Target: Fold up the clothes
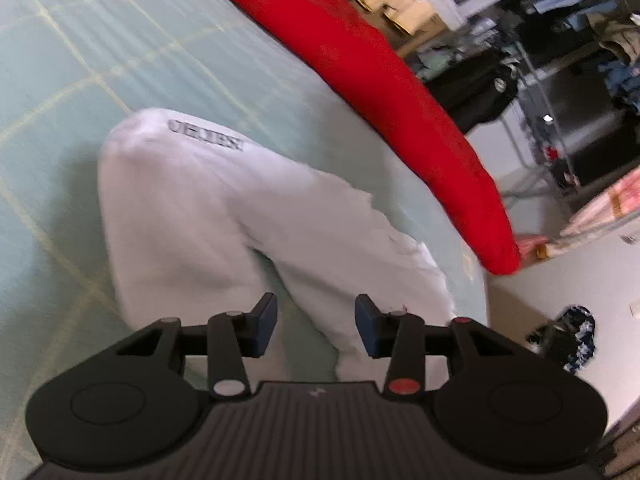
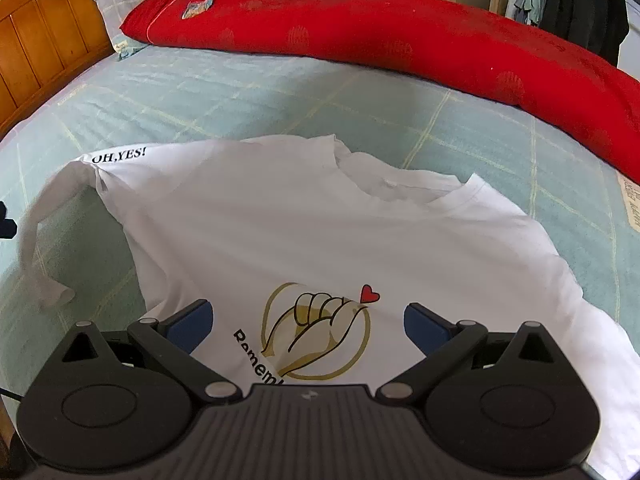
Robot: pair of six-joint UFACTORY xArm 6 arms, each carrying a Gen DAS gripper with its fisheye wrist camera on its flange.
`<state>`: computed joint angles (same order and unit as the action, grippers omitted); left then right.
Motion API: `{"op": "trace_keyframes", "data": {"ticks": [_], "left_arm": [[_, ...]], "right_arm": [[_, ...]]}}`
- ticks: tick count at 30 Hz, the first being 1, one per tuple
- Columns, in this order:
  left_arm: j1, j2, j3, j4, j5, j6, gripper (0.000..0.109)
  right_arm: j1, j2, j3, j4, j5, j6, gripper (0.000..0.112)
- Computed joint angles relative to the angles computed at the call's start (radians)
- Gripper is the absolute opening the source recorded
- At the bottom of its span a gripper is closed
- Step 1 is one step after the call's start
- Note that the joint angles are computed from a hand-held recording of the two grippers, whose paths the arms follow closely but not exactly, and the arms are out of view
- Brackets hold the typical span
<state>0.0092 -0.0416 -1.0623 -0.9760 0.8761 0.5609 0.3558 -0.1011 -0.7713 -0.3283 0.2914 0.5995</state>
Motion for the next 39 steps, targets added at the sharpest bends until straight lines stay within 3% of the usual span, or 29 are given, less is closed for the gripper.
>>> {"op": "trace_keyframes", "data": {"ticks": [4,12,14,18,20,21,22,28,33,39], "left_arm": [[-0.015,0.003,0.003,0.099,-0.029,-0.022,0.043],[-0.019,0.002,0.119,0.321,-0.24,-0.259,0.044],[-0.016,0.023,0.145,0.281,-0.287,-0.29,0.044],[-0.043,0.062,0.174,-0.044,-0.391,-0.11,0.052],[-0.072,0.081,0.171,-0.132,-0.429,-0.033,0.046],[-0.088,0.088,0.169,-0.112,-0.449,-0.036,0.025],[-0.091,0.091,0.162,-0.052,-0.449,-0.076,0.003],[-0.031,0.091,0.077,0.27,-0.414,-0.267,0.003],[0.059,0.18,-0.119,0.678,-0.256,-0.443,0.003],[0.111,0.374,-0.399,0.917,-0.122,-0.508,0.003]], "right_arm": [[0.006,0.002,-0.008,-0.004,0.003,0.003,0.103],[0.01,0.004,-0.011,-0.011,0.006,0.011,0.103],[0.01,0.004,-0.012,-0.017,0.011,0.018,0.103],[0.014,0.008,-0.02,-0.021,0.023,0.012,0.103],[0.015,0.012,-0.023,-0.021,0.024,0.01,0.103],[0.017,0.014,-0.026,-0.02,0.028,0.009,0.103],[0.017,0.017,-0.03,-0.024,0.031,0.011,0.103],[0.019,0.021,-0.047,-0.075,0.037,0.018,0.103],[0.019,0.034,-0.059,-0.086,0.033,0.034,0.103],[0.03,0.047,-0.083,-0.114,0.041,0.043,0.103]]}}
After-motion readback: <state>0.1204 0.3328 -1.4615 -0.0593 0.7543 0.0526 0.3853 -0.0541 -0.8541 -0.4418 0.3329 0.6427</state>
